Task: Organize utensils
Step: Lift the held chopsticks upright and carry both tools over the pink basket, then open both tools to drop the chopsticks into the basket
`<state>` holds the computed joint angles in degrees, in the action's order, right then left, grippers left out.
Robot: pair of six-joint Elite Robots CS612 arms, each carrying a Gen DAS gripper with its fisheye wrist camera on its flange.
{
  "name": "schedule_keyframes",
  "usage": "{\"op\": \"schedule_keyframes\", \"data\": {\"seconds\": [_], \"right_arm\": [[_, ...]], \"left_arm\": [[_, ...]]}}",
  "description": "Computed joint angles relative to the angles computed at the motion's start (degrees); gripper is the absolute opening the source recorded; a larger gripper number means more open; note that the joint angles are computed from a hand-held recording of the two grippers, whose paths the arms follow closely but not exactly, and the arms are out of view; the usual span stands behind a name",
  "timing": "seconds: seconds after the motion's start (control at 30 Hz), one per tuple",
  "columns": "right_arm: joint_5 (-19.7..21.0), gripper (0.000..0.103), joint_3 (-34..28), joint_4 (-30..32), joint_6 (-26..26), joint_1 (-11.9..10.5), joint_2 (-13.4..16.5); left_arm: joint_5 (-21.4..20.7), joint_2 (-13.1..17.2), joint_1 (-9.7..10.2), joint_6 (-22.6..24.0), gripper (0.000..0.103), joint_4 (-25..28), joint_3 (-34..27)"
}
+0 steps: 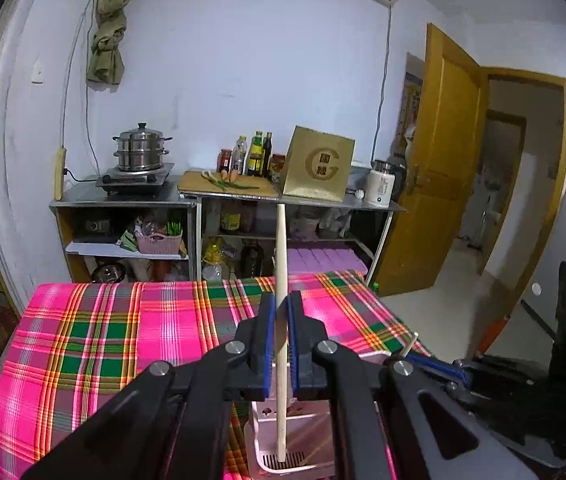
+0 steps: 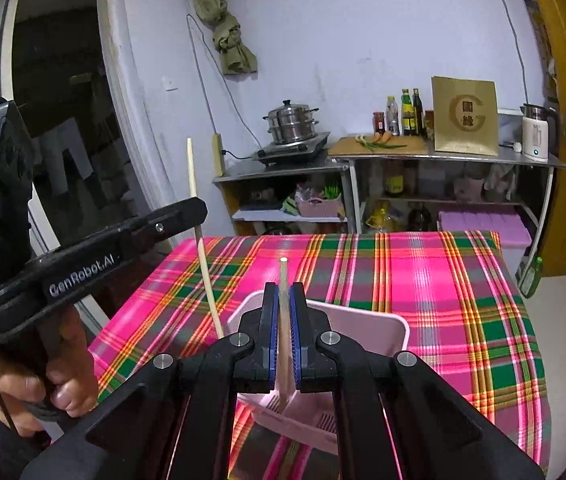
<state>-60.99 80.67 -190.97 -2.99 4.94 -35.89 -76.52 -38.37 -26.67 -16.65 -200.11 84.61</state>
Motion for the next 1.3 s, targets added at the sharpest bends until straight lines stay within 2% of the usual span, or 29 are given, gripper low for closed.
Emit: {"op": "schedule_keyframes", "data": {"seconds": [0.47,0.73,0.83,1.07,1.3], "right_arm": [[-0.41,0.006,-0.03,2.88,-0.59,0.1,0.91],[-0.69,0.007,1.95,2.75,-1.23,-0.06,-0.3],[-0.85,0.017,3.07,1.39,-0.66,-0.27,-0.77],[-0.03,0.017,7.81,-3.2,-0.53,-1.12,-3.07],[0.87,0.017,15.23,-9.96,-0.36,-2.4,-5.85]], "left_arm": [[-1.68,0.95,0.28,-3.63,0.007,2.7,1.31],[-2.56,-0.08,0.01,-4.46,0.007,1.67,4.15],[-2.22,-0.65,-0.23,-4.44,0.009,0.76,5.45],[-1.34,-2.9,-1.16,-5.54,0.022,-3.8,10.57],[0.45,-5.29,-3.5,-5.42,0.029,-7.85,16.78]]}}
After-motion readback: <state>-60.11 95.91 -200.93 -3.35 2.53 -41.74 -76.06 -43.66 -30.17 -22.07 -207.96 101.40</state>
